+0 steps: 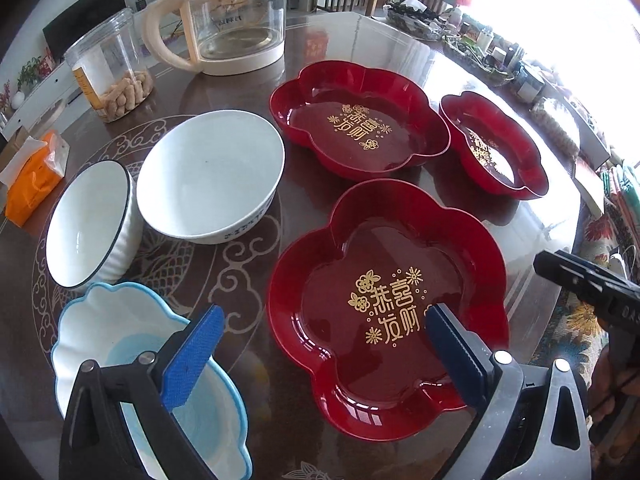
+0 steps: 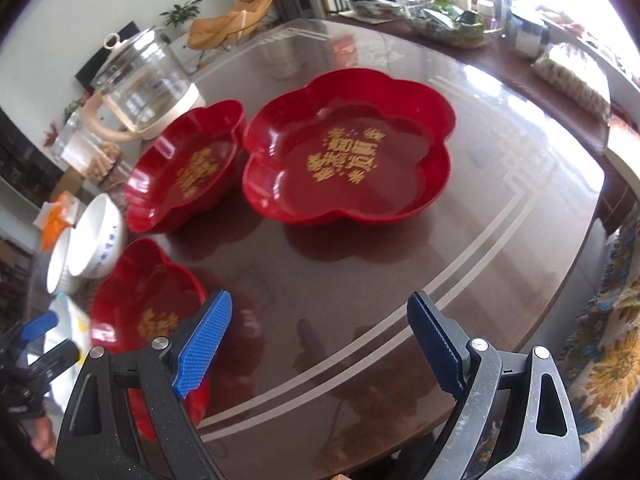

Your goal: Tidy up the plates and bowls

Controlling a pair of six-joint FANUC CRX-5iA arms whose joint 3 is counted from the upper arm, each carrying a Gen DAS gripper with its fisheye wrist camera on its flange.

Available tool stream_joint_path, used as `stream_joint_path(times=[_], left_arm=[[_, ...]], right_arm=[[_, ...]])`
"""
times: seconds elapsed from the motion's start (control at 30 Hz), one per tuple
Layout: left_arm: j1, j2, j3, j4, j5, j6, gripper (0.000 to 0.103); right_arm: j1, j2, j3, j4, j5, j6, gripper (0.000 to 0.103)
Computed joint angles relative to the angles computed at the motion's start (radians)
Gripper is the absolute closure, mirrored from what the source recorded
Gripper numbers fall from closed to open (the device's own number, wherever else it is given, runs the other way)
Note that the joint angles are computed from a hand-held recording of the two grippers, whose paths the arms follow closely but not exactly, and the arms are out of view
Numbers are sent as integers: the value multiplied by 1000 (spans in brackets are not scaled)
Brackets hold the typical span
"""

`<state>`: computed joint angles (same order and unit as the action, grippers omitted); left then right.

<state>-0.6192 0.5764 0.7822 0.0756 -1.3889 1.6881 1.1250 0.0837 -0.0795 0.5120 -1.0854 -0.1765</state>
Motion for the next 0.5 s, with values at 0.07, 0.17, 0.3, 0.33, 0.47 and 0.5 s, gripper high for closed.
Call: stream_joint_path(times=[0.07, 0.17, 0.3, 0.33, 0.47, 0.5], left_arm=[[7, 27, 26, 19, -30, 15, 14], [7, 50, 46, 22, -60, 23, 25], [1, 52, 38, -11, -63, 68, 27], [5, 53, 32, -10, -60, 84, 29], [2, 59, 38, -25, -50, 120, 39], [3, 68, 49, -23, -61, 121, 49]], right_arm=[[16, 1, 8, -29, 35, 22, 11], [28, 45, 56, -71, 28, 119, 12], [23, 101, 109, -100, 22, 176, 13], [19, 117, 124, -102, 25, 183, 14], [10, 152, 156, -97, 7, 205, 19], [6, 155, 158, -106, 13, 209, 38]])
